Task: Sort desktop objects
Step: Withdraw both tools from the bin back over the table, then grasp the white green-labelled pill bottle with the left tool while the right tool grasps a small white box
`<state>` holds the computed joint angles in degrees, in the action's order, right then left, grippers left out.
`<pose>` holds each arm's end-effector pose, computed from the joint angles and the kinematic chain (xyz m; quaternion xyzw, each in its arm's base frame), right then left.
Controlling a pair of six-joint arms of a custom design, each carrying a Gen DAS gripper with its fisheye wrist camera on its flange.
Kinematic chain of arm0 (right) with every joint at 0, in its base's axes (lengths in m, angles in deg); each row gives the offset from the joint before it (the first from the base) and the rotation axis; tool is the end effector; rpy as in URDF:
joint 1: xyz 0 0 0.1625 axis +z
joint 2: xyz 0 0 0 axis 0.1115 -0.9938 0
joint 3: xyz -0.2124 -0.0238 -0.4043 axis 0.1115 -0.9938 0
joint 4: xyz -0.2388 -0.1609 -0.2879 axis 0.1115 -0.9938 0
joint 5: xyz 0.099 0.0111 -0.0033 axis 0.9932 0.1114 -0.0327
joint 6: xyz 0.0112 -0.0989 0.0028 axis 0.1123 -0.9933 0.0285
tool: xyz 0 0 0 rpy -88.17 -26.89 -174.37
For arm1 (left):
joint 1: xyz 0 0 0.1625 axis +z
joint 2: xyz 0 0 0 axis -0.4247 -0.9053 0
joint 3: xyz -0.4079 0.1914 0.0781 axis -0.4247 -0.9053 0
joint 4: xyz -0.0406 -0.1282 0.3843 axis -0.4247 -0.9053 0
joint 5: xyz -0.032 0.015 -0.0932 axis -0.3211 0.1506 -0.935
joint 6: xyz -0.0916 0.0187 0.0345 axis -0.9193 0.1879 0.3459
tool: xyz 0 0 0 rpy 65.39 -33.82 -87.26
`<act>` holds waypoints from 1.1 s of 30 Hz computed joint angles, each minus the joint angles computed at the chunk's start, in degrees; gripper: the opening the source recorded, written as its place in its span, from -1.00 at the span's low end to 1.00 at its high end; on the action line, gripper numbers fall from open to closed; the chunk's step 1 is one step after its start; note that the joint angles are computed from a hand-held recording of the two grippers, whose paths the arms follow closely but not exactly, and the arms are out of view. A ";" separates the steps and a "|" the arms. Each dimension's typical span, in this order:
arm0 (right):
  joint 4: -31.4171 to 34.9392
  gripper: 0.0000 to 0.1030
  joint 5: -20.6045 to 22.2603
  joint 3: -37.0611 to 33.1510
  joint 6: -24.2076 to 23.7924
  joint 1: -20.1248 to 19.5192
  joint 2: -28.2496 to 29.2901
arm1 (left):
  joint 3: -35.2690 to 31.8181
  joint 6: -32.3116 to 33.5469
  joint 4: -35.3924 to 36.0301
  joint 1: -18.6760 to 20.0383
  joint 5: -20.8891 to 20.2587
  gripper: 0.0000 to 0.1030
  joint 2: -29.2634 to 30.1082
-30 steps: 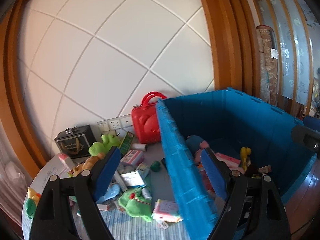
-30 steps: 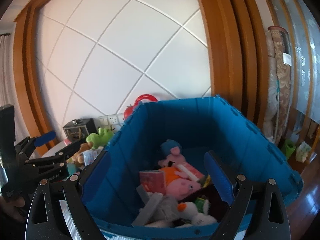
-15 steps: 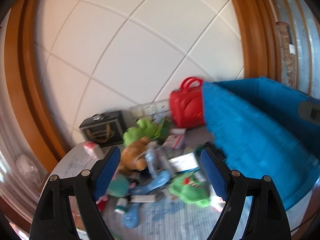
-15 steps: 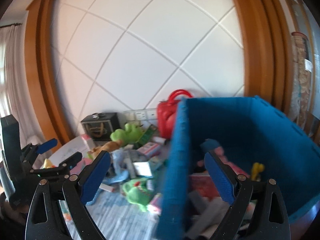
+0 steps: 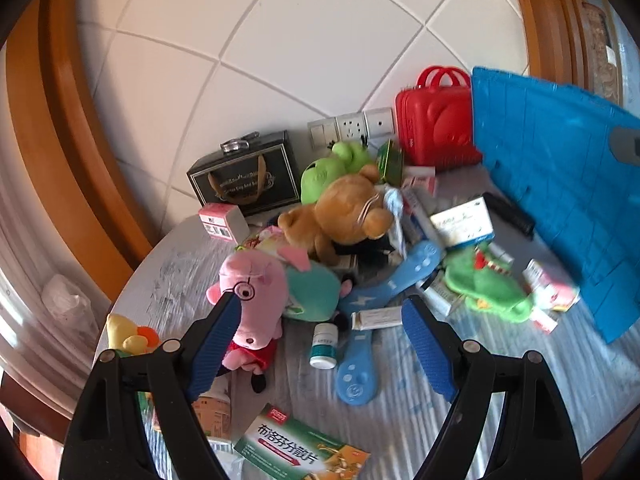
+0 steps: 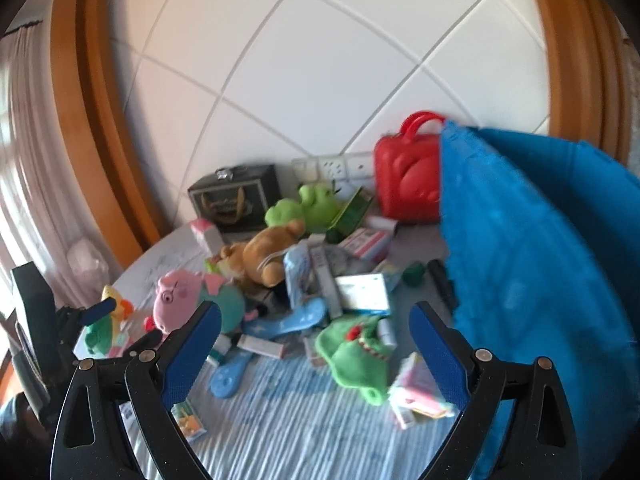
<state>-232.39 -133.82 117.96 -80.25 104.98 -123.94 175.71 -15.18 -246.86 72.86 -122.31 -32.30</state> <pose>0.2804 -0.5453 0.3577 0.0669 -0.8183 0.4800 0.3090 -0.3231 -0.6583 0.1690 0.4022 0.7942 -0.3209 0.3233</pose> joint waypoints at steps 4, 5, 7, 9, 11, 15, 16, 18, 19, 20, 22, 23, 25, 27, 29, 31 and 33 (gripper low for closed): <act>2.79 0.86 3.13 -3.02 -1.11 -1.94 2.43 | -0.85 0.21 0.89 1.71 0.21 0.60 0.43; 4.00 0.86 4.14 -3.99 -0.67 -2.52 3.03 | -1.18 0.66 0.86 2.01 0.19 0.60 0.62; 6.45 0.86 6.12 -6.44 -0.94 -3.53 4.56 | -1.95 1.30 -0.37 2.66 1.06 0.60 1.28; 9.67 0.86 7.26 -9.57 -3.01 -4.10 6.56 | -3.03 -0.11 0.22 3.39 1.43 0.60 1.74; 11.09 0.86 8.60 -12.01 -4.34 -4.66 8.37 | -4.35 -0.13 0.21 4.33 1.91 0.60 2.47; 15.12 0.86 11.15 -16.32 -5.10 -6.04 11.21 | -6.92 1.25 -0.21 5.91 3.71 0.60 4.14; 15.64 0.86 11.44 -16.94 -5.52 -6.39 11.73 | -7.52 0.77 0.33 6.25 3.97 0.60 4.49; 17.01 0.86 11.52 -18.08 -6.24 -7.28 12.91 | -8.93 -0.48 2.31 7.13 3.59 0.60 5.20; 17.63 0.86 11.69 -18.26 -6.51 -7.80 13.22 | -9.22 -1.03 3.21 7.40 3.17 0.60 5.34; 18.69 0.86 11.91 -18.44 -6.41 -8.44 13.52 | -9.65 -1.56 4.26 7.67 2.60 0.60 5.59; 21.09 0.86 12.70 -18.40 -5.52 -9.73 13.74 | -10.68 -2.88 7.78 8.17 0.65 0.60 6.09; 21.77 0.85 13.09 -18.13 -5.79 -10.43 13.93 | -10.93 -3.10 9.23 8.35 -0.85 0.60 6.28; 22.41 0.82 13.29 -17.74 -6.77 -11.20 14.27 | -11.20 -2.14 10.44 8.52 -2.90 0.60 7.05; 24.11 0.73 14.27 -17.87 -7.16 -12.20 14.63 | -11.58 -0.97 11.60 8.82 -4.23 0.60 7.96; 25.85 0.66 15.91 -18.26 -8.45 -13.18 15.15 | -11.95 -0.15 12.48 9.30 -5.23 0.60 8.78; 27.53 0.64 17.30 -18.84 -9.86 -13.85 15.87 | -12.68 1.07 13.35 10.04 -5.66 0.60 9.73; 30.16 0.58 19.32 -19.64 -12.18 -14.59 16.80 | -13.95 1.39 15.27 11.00 -6.78 0.60 10.49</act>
